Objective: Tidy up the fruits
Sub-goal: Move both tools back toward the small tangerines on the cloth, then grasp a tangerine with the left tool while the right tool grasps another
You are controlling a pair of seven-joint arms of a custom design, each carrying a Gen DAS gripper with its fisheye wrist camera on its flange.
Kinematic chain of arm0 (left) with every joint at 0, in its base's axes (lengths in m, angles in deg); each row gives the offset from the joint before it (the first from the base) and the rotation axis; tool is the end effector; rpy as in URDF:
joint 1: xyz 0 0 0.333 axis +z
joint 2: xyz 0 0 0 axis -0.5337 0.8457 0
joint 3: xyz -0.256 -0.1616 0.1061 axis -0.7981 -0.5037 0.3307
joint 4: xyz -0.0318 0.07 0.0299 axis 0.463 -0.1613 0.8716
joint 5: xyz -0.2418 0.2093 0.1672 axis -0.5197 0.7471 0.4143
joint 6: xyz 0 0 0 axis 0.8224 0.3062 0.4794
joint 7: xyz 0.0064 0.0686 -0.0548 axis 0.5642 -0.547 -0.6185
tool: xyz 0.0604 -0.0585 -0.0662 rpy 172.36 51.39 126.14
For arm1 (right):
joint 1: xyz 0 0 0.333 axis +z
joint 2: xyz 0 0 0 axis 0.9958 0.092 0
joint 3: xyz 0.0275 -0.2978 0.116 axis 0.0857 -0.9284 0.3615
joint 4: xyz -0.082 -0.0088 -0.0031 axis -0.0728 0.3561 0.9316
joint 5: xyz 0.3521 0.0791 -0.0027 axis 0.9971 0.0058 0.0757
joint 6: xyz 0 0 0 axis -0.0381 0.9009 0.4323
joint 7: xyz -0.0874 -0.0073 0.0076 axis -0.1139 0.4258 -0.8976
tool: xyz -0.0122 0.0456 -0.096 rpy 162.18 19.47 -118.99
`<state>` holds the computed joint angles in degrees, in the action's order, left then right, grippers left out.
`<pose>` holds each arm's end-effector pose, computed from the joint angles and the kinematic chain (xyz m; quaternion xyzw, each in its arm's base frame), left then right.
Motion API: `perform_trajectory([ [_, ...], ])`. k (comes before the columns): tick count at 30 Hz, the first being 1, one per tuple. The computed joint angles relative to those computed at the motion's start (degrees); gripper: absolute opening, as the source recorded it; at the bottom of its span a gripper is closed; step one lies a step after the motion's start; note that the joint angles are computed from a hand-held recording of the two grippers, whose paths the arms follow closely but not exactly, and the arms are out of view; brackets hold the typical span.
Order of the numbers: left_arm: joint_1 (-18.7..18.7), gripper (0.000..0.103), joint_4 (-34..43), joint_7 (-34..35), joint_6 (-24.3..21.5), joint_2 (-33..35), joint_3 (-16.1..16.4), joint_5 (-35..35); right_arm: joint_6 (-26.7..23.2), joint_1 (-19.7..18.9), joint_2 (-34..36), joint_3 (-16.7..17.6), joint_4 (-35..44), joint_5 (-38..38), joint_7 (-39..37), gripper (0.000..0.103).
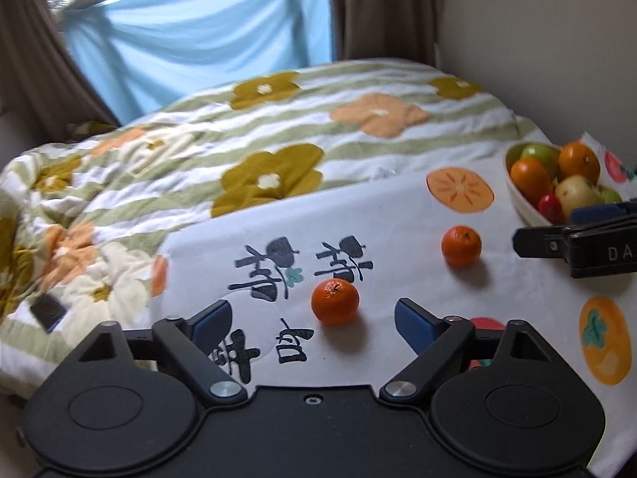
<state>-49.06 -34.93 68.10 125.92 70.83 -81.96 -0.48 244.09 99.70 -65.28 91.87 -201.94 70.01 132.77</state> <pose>0.4799 -0.2957 0.5250 -0.6323 0.6898 -0.2107 0.2828 0.5551 0.1651 0.5102 -0.7272 0.5708 -0.1468 0.3519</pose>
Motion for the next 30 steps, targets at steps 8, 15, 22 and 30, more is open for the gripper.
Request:
perform_trajectory([
  [8, 1.69, 0.073, 0.97, 10.64, 6.40, 4.81, 1.51, -8.69, 1.51, 2.22, 4.74, -1.08, 2.58, -10.15, 10.53, 0.103],
  [15, 2.17, 0.052, 1.87, 16.63, 7.41, 6.98, 1.93, -14.31, 0.38, 3.11, 7.25, -1.59, 4.39, -15.04, 14.42, 0.094],
  [22, 2.26, 0.040, 1.56, 18.74, 9.11, 7.55, 2.26, -15.84, -0.48, 3.43, 9.04, -1.75, 6.21, -17.32, 15.37, 0.090],
  [30, 2.18, 0.040, 1.95, 18.95, 8.94, 7.73, 2.40, -17.00, -1.56, 3.45, 11.37, -1.49, 9.04, -17.90, 13.16, 0.078],
])
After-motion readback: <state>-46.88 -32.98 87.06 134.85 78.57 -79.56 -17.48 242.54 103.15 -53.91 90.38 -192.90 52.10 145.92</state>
